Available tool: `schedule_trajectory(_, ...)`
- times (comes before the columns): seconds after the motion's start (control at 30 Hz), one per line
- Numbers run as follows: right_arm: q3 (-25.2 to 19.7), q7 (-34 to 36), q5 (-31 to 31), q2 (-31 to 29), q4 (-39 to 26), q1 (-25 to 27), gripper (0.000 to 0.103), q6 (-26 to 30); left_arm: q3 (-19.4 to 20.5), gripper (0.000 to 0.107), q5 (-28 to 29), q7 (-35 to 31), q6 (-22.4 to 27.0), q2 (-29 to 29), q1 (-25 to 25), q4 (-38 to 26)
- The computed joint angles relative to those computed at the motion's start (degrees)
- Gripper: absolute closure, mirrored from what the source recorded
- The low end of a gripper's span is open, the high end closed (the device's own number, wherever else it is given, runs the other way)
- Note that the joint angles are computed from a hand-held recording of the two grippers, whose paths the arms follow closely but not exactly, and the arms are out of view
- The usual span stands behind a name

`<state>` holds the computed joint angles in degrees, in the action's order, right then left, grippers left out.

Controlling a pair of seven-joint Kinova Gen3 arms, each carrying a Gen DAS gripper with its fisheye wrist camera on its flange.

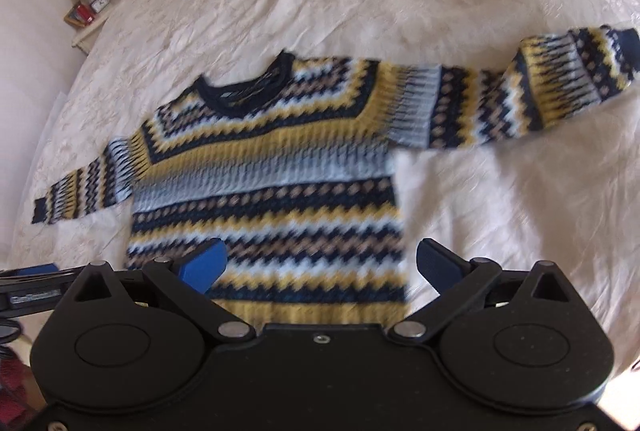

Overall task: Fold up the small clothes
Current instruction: 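Grasp the sweater's navy sleeve cuff with the right tool and fold it across the body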

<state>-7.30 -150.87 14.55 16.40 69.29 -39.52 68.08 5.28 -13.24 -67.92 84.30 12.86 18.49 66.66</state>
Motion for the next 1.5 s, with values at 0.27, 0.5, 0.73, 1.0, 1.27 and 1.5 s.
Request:
schedule_trajectory(0.27, 2.2, 8.5, -2.0, -2.7, 9.1, 10.5, 0.012, -6.7, 0.3, 0.027, 1.1, 8.3, -3.8, 1.5, 2.2, 0.5)
schedule_trajectory(0.5, 4.1, 16.2, -4.6, -1.9, 12.0, 18.5, 0.014, -9.4, -0.2, 0.028, -3.9, 13.6, 2.2, 5.9, 7.7, -4.3)
schedule_trajectory(0.73, 6.6, 22.4, -5.9, 0.1, 10.5, 25.0, 0.016, -8.6, -0.8, 0.028, -3.8, 16.7, 6.0, 9.3, 10.0, -7.9)
schedule_trajectory(1.0, 7.9, 24.2, -10.4, 1.5, 11.5, 31.0, 0.016, -10.1, -1.5, 0.028, -4.1, 18.0, 8.5, 12.3, 12.4, -12.2)
schedule_trajectory(1.27, 8.9, 21.2, -10.9, 1.0, 15.4, 31.7, 0.036, -17.2, -2.3, 0.027, -4.6, 17.6, 10.2, 13.6, 13.4, -14.3)
schedule_trajectory(1.5, 8.6, 18.2, -9.8, -2.6, 18.2, 31.4, 0.082, -20.1, -2.1, 0.028, -3.9, 15.5, 7.9, 11.9, 11.8, -11.2)
